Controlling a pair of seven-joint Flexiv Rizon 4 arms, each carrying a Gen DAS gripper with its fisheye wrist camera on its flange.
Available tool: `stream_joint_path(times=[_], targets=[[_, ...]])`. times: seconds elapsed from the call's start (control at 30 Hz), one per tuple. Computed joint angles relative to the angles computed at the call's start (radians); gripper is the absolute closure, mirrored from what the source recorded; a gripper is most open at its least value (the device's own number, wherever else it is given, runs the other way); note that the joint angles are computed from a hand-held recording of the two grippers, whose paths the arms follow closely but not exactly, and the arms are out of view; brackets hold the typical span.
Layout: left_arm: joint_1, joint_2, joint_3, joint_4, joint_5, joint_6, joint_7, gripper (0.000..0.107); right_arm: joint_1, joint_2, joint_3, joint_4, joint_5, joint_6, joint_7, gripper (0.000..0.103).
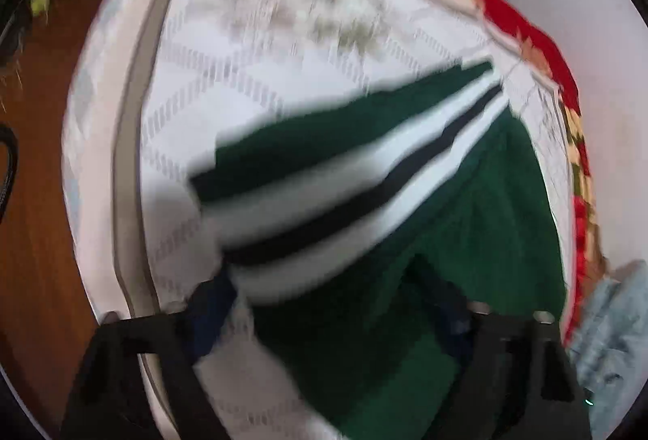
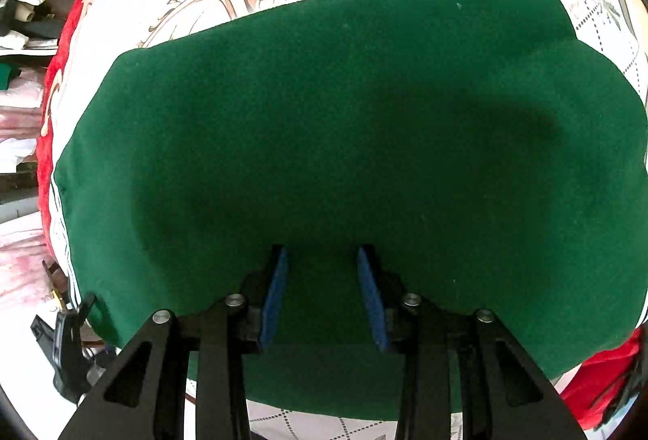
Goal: Fold large clothes
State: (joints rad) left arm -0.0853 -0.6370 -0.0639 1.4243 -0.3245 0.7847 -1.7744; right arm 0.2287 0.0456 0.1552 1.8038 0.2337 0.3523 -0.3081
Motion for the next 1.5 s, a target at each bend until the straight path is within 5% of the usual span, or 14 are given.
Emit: stream_joint_path(times=[0.07, 0.17, 0.3, 0.4, 0.5, 0.67, 0.83, 0.87, 0.9, 0.97, 1.27, 1.33, 1.43, 1.5], targets=[[-0.019, 0.000, 0.007, -0.004, 0.031, 0.064, 0.013, 0.079, -0.005, 0.011, -0.001, 0.016, 0.014, 0.014, -0.001, 0.064], [0.009, 0.030, -0.061, 0.027, -0.024, 0.174, 0.122, 0.084, -0.023, 0.029, -0.016, 0.032, 0.040, 0.018, -0.036, 0.064], [0.138, 0.077, -0.294, 0.130, -0.359, 0.288, 0.467, 0.084, -0.033, 0.042, -0.022, 0.047, 0.055, 0.021, -0.066, 0.064], [0.148, 0.063, -0.310, 0.138, -0.433, 0.268, 0.544, 0.082, -0.046, 0.061, -0.028, 0.069, 0.076, 0.038, -0.067, 0.064], [0.113, 0.018, -0.230, 0.112, -0.435, 0.186, 0.450, 0.069, -0.072, 0.095, -0.048, 0.109, 0.109, 0.051, -0.098, 0.064], [0.121, -0.026, -0.234, 0.135, -0.587, 0.179, 0.420, 0.040, -0.088, 0.114, -0.065, 0.111, 0.130, 0.037, -0.143, 0.064], [0.030, -0.047, -0.164, 0.065, -0.436, 0.223, 0.386, 0.041, -0.090, 0.122, -0.062, 0.136, 0.132, 0.050, -0.169, 0.064], [0.018, -0.049, -0.154, 0.056, -0.401, 0.232, 0.385, 0.071, -0.090, 0.122, -0.063, 0.137, 0.134, 0.053, -0.172, 0.061], [-0.007, -0.060, -0.117, 0.017, -0.330, 0.209, 0.348, 0.084, -0.091, 0.122, -0.063, 0.140, 0.136, 0.058, -0.175, 0.061], [-0.016, -0.065, -0.103, -0.023, -0.274, 0.189, 0.318, 0.090, -0.088, 0.106, -0.058, 0.141, 0.136, 0.093, -0.162, 0.058], [0.012, -0.104, -0.045, -0.281, -0.087, 0.128, 0.319, 0.093, -0.039, 0.112, -0.010, 0.166, 0.178, 0.316, -0.113, 0.058], [0.008, -0.141, -0.030, -0.375, -0.035, 0.119, 0.346, 0.093, -0.052, 0.185, -0.001, 0.198, 0.094, 0.277, -0.067, 0.057], [0.000, -0.154, -0.022, -0.439, 0.028, 0.132, 0.417, 0.093, -0.074, 0.289, 0.016, 0.234, -0.041, 0.090, 0.029, 0.034], [-0.001, -0.141, -0.039, -0.429, 0.040, 0.159, 0.472, 0.093, -0.075, 0.345, 0.006, 0.295, -0.007, 0.049, 0.047, 0.033]])
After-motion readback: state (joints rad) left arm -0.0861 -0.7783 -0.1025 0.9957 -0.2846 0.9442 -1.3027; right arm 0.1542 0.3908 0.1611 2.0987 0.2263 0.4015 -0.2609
